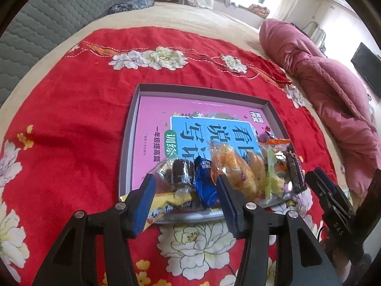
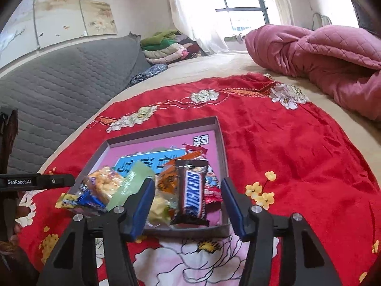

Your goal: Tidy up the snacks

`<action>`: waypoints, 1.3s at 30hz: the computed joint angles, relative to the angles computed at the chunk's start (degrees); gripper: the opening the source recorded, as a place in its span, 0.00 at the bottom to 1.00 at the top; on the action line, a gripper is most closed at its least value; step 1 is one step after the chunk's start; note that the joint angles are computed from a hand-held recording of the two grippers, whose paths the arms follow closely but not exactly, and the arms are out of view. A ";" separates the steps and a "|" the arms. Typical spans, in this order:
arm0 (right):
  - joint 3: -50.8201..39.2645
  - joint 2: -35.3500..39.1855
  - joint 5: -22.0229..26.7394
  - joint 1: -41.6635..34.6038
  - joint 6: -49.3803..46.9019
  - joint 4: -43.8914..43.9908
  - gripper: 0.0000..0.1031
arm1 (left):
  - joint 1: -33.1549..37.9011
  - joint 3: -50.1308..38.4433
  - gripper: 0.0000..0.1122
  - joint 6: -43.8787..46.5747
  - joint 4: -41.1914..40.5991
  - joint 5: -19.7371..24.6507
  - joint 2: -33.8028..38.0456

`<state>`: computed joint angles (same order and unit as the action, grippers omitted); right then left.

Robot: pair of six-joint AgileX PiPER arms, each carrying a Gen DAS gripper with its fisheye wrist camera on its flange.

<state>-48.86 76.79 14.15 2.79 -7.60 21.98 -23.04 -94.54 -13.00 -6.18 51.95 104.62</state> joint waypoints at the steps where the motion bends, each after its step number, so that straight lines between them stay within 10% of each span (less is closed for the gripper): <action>1: 0.12 -0.63 0.12 0.73 1.97 -2.27 0.61 | -0.11 0.37 0.49 0.00 0.10 0.11 -0.47; 12: -0.29 -4.78 4.76 9.35 27.93 -29.08 0.82 | -2.53 3.11 0.60 -1.55 4.11 0.57 -4.27; 39: 0.75 -12.70 26.45 23.18 50.79 -47.18 0.92 | -10.81 18.82 0.61 -10.90 8.92 3.03 -13.56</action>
